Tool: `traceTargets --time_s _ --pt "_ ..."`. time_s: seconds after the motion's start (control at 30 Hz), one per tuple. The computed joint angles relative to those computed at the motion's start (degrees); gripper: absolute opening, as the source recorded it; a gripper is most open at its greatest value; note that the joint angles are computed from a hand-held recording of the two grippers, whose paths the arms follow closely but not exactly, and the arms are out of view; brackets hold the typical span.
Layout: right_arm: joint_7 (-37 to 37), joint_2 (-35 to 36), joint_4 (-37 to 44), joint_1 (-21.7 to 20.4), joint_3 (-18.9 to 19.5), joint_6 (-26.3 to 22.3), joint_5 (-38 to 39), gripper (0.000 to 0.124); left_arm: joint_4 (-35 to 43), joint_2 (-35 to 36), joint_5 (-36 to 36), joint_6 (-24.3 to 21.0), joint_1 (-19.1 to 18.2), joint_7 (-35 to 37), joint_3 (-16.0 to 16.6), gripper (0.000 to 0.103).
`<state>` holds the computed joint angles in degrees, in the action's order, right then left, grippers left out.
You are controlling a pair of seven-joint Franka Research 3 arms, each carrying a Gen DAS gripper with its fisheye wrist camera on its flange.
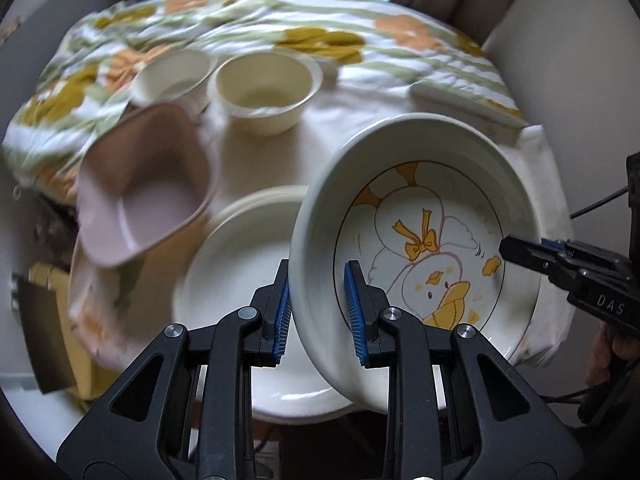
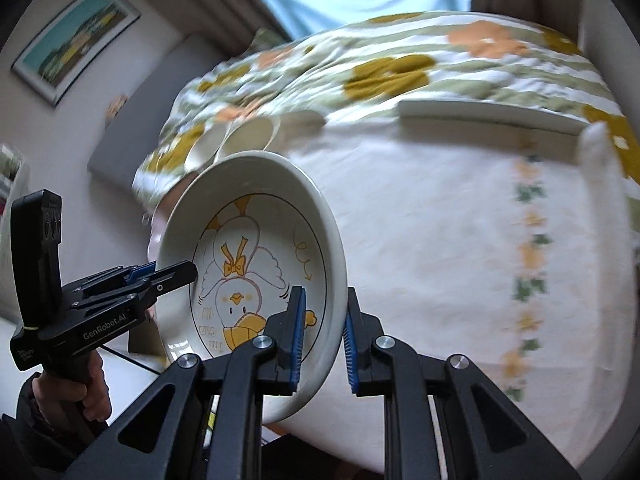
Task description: Organize plates and bowls
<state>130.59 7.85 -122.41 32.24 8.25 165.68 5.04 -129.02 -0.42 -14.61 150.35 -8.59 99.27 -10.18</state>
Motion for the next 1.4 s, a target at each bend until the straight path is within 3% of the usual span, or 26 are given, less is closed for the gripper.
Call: traceTargets --time_s 0.3,0.43,0.7,0.97,1.17,1.4 --pt "4.5 8.87 10.89 4.79 -2.31 -7.53 -6.44 0.016 -3.49 1.94 -0.72 1.12 2.77 3.36 1.16 0.023" --pt "6.99 10.79 14.3 6.65 -3.68 -11.17 -10.15 0.016 -4.25 2.66 3.04 3.57 3.02 1.89 0.78 0.023" --pt "11.36 12.43 16.81 8.23 -4.77 -13.89 -14.74 0.016 -4.61 3.79 11.81 7.61 2.86 -2.87 0.28 0.023" --pt "12.69 13.23 17.42 8.58 -4.86 -14.71 -16.63 0.016 -6.25 3.73 27.63 11.58 2.12 -13.59 1.17 0.023" --pt "13.13 14.66 19.88 10.1 -5.65 -17.64 -20.68 0.016 -7.0 3.64 44.96 13.22 1.8 -26.52 2.67 0.023" --pt "13.4 16.35 23.29 11.67 -6.15 -22.45 -25.72 0.016 -7.06 3.64 49.19 13.5 2.46 -30.21 2.35 0.023"
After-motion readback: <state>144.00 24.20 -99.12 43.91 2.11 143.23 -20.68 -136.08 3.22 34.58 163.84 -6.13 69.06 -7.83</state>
